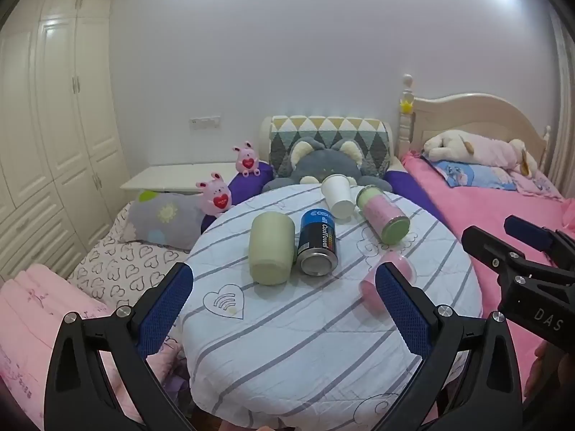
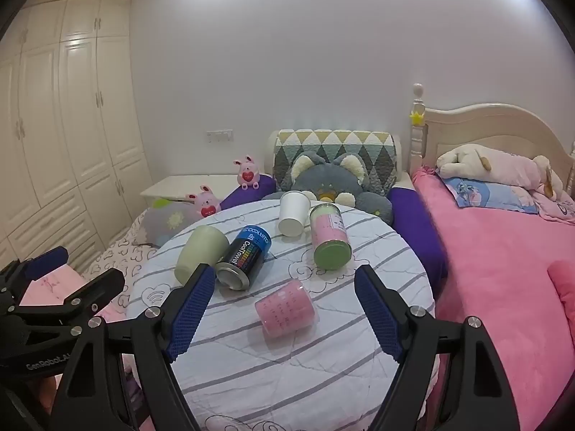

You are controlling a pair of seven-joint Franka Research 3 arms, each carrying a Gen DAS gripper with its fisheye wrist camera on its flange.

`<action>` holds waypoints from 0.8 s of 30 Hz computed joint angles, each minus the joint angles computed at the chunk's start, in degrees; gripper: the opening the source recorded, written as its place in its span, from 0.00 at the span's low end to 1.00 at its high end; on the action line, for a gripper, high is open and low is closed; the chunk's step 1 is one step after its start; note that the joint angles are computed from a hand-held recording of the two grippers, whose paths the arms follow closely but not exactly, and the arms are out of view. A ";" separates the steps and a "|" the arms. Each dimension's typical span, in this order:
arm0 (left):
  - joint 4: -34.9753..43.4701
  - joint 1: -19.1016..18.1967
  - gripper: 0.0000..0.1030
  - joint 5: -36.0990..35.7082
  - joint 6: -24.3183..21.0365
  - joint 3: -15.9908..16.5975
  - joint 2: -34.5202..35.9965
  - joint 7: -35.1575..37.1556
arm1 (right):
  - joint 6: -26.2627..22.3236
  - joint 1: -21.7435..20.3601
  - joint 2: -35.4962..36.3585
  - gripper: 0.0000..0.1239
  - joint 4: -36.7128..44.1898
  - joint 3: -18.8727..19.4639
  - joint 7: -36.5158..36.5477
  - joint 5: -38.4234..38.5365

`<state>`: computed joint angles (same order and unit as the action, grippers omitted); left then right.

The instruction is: Flip cup upright

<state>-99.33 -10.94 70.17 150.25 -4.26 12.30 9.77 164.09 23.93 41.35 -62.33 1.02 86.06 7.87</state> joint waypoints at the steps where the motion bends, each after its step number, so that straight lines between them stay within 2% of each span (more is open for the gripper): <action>1: -0.09 0.12 1.00 -0.30 0.48 -0.03 -0.03 0.12 | -0.28 0.14 0.03 0.66 0.10 -0.22 0.22 -0.10; 4: -1.08 0.57 1.00 -0.99 1.83 -0.02 -0.80 0.59 | -1.01 0.67 0.23 0.66 0.45 -0.97 1.20 -0.66; 5: -1.44 0.75 1.00 -1.18 2.43 -0.04 -1.07 0.72 | 0.90 0.44 -0.65 0.66 -1.17 -0.80 1.52 -0.42; 6: -2.38 0.73 1.00 -1.07 2.61 -0.13 -2.05 0.70 | 2.65 1.76 -2.96 0.66 -4.75 -2.26 0.79 0.79; 7: -2.32 1.14 1.00 -2.28 3.07 -0.36 -1.98 2.05 | 3.69 1.41 -3.79 0.66 -6.34 -1.73 2.21 -0.91; 11: -2.45 1.61 1.00 -3.66 4.78 -0.35 -1.65 4.21 | -0.17 1.98 -3.48 0.66 -4.66 -2.57 4.14 -2.15; 14: -2.51 1.95 1.00 -5.20 5.81 -0.42 -1.58 6.15 | -0.32 3.76 -3.36 0.66 -4.71 -4.77 7.51 -4.37; 24: -0.74 2.14 1.00 -10.44 7.23 0.21 0.53 12.04 | -2.07 4.21 -2.30 0.66 -3.00 -5.72 12.05 -7.74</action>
<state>-100.07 -8.80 59.73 157.48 -4.05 12.83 21.81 162.02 28.13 39.05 -65.33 -4.70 98.11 0.12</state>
